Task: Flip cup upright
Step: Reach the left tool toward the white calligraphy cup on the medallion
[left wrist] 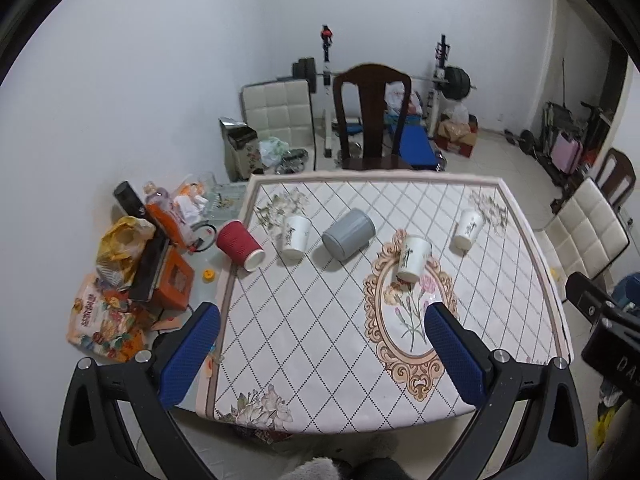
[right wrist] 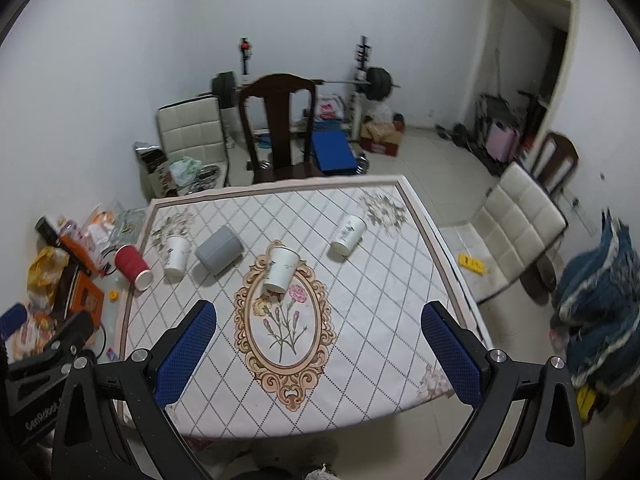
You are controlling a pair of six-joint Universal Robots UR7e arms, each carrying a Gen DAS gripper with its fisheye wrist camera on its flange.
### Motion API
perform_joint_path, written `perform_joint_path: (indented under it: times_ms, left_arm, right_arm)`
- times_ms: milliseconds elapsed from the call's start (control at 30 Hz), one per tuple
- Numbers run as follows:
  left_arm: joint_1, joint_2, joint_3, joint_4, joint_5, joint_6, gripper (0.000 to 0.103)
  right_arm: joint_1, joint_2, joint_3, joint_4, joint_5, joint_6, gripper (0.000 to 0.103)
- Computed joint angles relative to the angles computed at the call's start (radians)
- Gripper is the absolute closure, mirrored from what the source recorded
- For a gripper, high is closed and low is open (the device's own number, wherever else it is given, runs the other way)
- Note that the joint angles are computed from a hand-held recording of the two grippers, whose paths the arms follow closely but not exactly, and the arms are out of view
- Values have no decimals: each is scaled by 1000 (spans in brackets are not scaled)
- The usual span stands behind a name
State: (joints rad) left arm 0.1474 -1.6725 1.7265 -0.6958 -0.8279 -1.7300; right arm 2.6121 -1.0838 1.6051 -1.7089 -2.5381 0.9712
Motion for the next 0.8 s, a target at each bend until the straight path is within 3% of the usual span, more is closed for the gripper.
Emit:
perform_joint_path:
  times_ms: [200, 367, 567, 800]
  left_arm:
    - [114, -23, 109, -211, 24, 200, 0]
    - [240, 36, 166, -424, 14, 390, 0]
    - [373, 193, 159, -627, 13, 545, 0]
    - [501, 425, 52, -784, 17, 698, 0]
  right_arm:
    - [-90, -25, 73, 108, 13, 155, 0]
    - [-201, -70, 156, 106, 31, 170, 0]
    - [-362, -95, 238, -33, 44, 32, 0]
    - [-554, -70, 253, -218, 73, -204, 0]
